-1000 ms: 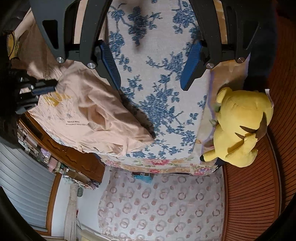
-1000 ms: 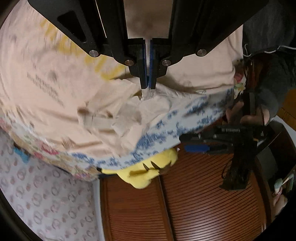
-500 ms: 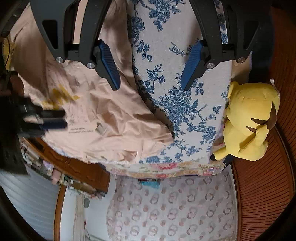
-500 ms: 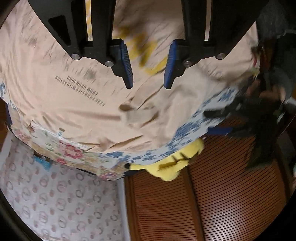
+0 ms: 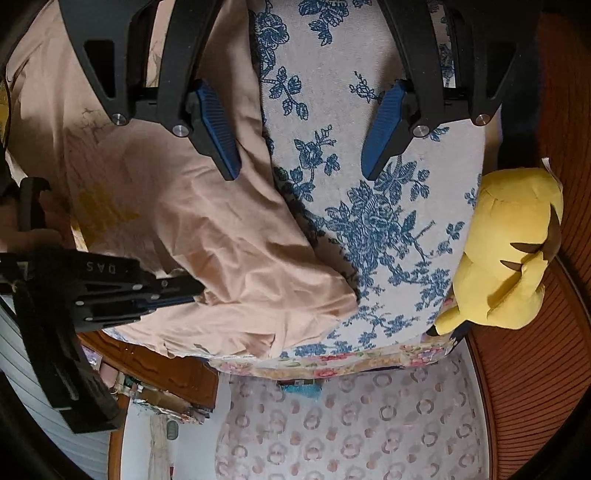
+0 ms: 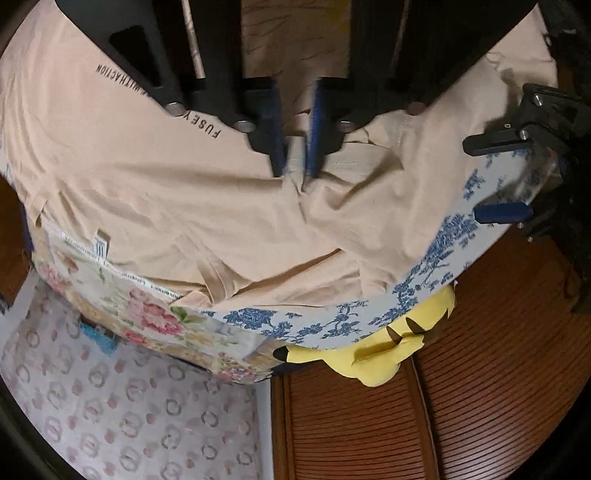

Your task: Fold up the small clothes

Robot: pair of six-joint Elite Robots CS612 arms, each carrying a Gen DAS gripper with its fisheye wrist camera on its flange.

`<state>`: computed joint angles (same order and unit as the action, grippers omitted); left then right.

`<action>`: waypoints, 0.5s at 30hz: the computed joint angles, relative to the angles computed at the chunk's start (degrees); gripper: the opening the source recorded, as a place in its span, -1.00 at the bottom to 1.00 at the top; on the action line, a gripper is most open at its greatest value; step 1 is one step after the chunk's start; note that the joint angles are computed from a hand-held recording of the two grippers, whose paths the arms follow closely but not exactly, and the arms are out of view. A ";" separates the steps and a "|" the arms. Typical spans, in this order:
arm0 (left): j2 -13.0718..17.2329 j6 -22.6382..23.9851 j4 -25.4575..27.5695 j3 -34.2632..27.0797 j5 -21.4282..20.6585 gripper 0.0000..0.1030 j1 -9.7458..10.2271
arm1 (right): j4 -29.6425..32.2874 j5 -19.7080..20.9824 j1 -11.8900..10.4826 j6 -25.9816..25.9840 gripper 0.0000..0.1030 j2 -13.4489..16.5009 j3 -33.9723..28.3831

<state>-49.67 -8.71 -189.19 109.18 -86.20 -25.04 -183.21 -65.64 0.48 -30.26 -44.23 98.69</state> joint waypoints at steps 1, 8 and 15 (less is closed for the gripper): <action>0.01 -0.19 -0.05 -0.02 -0.19 0.37 0.10 | 0.15 0.18 -0.01 -0.40 -0.92 -0.05 -0.14; 0.05 0.12 0.51 -0.18 0.06 0.47 -0.05 | -4.50 -1.65 -1.28 3.27 -0.96 -0.12 -0.16; 0.08 0.16 0.63 -0.25 -0.13 0.53 -0.14 | -5.02 -2.75 -1.60 6.30 -0.86 0.11 -0.35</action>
